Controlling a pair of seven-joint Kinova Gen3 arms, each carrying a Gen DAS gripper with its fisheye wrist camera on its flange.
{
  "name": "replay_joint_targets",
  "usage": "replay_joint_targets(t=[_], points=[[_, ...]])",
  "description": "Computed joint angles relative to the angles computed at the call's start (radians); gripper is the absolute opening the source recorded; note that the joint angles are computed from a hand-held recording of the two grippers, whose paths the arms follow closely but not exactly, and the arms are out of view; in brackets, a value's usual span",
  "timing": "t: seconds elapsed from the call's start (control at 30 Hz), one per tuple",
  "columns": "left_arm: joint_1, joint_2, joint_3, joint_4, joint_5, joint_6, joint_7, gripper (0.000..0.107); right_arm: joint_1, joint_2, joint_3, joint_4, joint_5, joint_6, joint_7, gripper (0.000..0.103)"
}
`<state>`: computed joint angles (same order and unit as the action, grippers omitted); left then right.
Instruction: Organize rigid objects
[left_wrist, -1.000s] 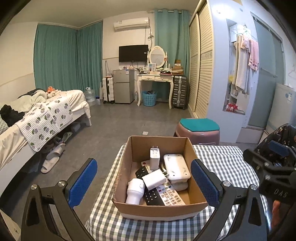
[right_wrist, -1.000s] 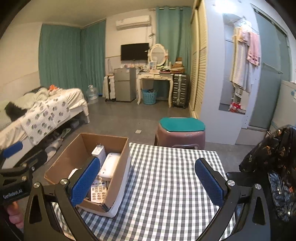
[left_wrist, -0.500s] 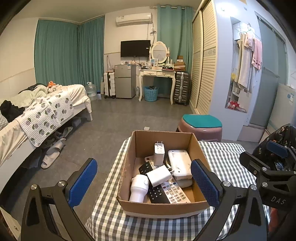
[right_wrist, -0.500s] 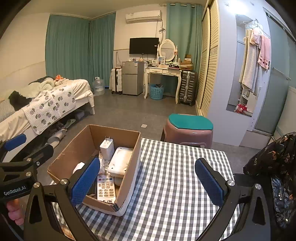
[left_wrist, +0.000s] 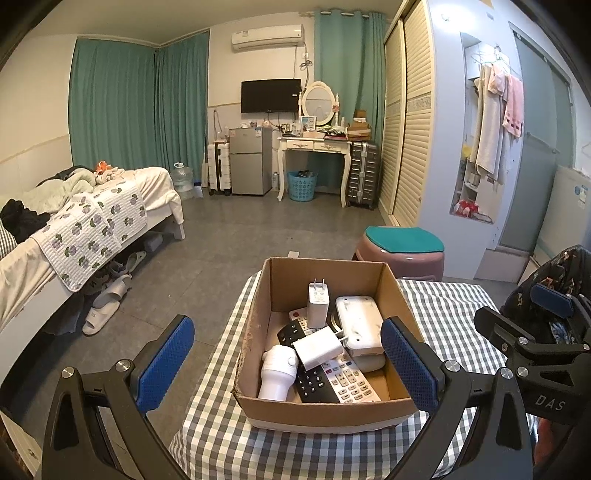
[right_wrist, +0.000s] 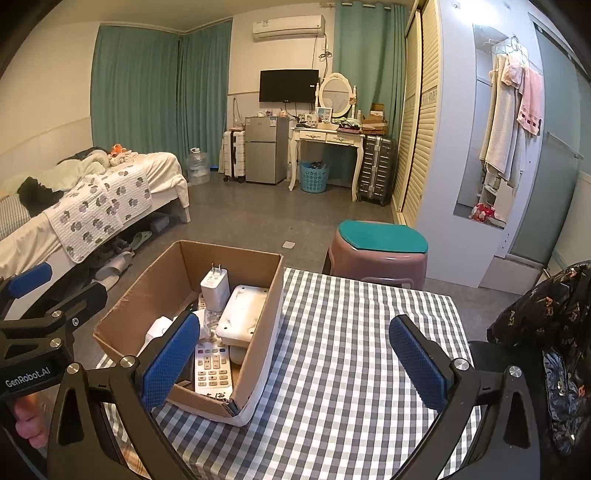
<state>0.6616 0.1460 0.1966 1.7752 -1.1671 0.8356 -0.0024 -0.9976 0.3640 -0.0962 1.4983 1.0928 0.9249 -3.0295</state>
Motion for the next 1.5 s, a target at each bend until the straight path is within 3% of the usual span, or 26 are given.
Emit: replay_joint_targets(t=[1.5], points=[[0.026,0.014,0.001,0.022,-0.029,0.012,0.050,0.103,-0.010,0.013,0.003,0.004,-0.008,0.000,0.002,0.103]])
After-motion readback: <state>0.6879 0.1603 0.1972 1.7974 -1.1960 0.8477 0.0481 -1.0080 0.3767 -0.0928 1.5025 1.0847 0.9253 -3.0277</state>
